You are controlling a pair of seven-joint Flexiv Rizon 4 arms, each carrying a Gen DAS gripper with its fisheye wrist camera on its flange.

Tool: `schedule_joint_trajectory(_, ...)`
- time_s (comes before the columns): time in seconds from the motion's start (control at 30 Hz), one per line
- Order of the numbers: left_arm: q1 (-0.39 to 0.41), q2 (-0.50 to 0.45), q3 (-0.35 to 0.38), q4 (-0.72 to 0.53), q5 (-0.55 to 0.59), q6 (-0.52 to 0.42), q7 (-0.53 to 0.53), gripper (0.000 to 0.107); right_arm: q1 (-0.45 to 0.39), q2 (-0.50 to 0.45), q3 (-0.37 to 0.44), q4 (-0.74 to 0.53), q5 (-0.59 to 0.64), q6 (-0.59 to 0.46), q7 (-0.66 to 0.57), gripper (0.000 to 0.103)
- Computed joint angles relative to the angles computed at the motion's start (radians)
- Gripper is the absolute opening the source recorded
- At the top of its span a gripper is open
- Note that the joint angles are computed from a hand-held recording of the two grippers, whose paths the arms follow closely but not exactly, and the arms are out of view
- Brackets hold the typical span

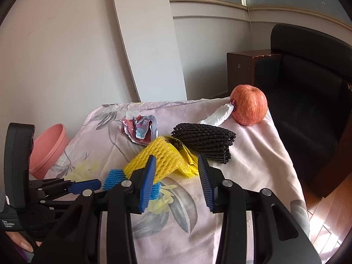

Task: Collect trash
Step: 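Move both grippers back to the foam nets on the cloth, then grasp the blue foam net with the left gripper while the right grasps the yellow foam net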

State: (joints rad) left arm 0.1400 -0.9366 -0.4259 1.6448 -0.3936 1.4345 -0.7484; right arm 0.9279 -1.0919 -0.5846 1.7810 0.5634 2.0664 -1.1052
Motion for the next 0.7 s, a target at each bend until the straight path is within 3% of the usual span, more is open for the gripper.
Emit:
schedule_joint_trajectory(0.03, -0.003, -0.003, 0.002, -0.001, 0.0, 0.009, -0.003, 0.037, -0.001, 0.001, 0.001, 0.0, -0.001, -0.004, 0.0, 0.04)
schedule_joint_trajectory(0.07, 0.003, -0.006, -0.007, 0.001, 0.002, 0.015, 0.003, 0.022, -0.005, 0.004, 0.006, 0.0, -0.007, -0.005, 0.0, 0.04)
schedule_joint_trajectory(0.17, 0.021, -0.002, -0.025, 0.014, 0.004, 0.014, 0.015, 0.009, -0.016, 0.01, 0.016, -0.001, -0.017, -0.011, 0.005, 0.04)
schedule_joint_trajectory(0.43, 0.135, 0.024, -0.128, 0.112, 0.027, 0.094, 0.05, 0.006, -0.016, 0.02, 0.016, 0.011, -0.052, -0.047, 0.038, 0.04)
schedule_joint_trajectory(0.7, 0.223, 0.04, -0.176, 0.18, 0.098, 0.134, 0.022, 0.006, -0.161, 0.089, 0.203, 0.006, -0.211, -0.066, 0.082, 0.04)
